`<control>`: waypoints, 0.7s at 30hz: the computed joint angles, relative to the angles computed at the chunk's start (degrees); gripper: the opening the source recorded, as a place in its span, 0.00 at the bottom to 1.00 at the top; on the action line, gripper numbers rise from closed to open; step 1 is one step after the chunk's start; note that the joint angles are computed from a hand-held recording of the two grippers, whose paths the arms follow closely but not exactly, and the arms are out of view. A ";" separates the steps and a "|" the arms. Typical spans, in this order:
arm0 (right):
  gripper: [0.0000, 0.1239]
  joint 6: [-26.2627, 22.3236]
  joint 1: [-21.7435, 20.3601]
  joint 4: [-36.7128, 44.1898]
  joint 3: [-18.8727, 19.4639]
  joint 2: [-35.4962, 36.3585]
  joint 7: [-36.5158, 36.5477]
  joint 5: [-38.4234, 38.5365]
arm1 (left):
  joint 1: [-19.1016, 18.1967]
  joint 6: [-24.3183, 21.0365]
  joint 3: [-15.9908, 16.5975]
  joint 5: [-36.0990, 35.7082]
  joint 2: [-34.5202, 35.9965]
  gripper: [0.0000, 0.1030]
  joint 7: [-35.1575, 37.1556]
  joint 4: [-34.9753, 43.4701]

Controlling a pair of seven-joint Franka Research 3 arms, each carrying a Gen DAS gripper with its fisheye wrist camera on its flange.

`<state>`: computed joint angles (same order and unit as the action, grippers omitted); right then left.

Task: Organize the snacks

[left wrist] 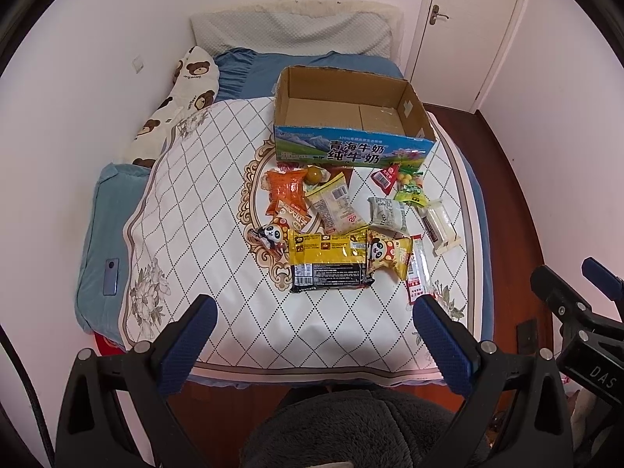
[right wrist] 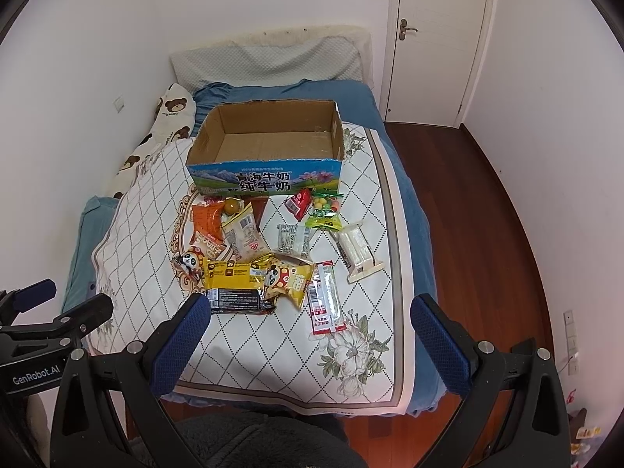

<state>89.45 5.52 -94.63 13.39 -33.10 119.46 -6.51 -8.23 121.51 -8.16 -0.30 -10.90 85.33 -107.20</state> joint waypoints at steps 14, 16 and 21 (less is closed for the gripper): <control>0.83 -0.08 0.03 0.22 -0.05 0.25 0.08 -0.02 | 0.10 0.11 -0.09 0.11 0.51 1.00 -0.03 0.49; 0.83 0.05 0.02 0.22 -0.08 0.36 0.12 -0.06 | 0.13 0.20 -0.08 0.09 0.49 1.00 -0.03 0.43; 0.83 0.02 0.13 0.25 -0.16 0.38 0.12 0.00 | 0.26 0.54 0.00 0.16 0.76 1.00 0.06 0.52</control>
<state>89.47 5.65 -94.38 13.23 -32.73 119.59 -6.51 -7.97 122.05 -8.15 -0.14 -10.14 85.39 -106.68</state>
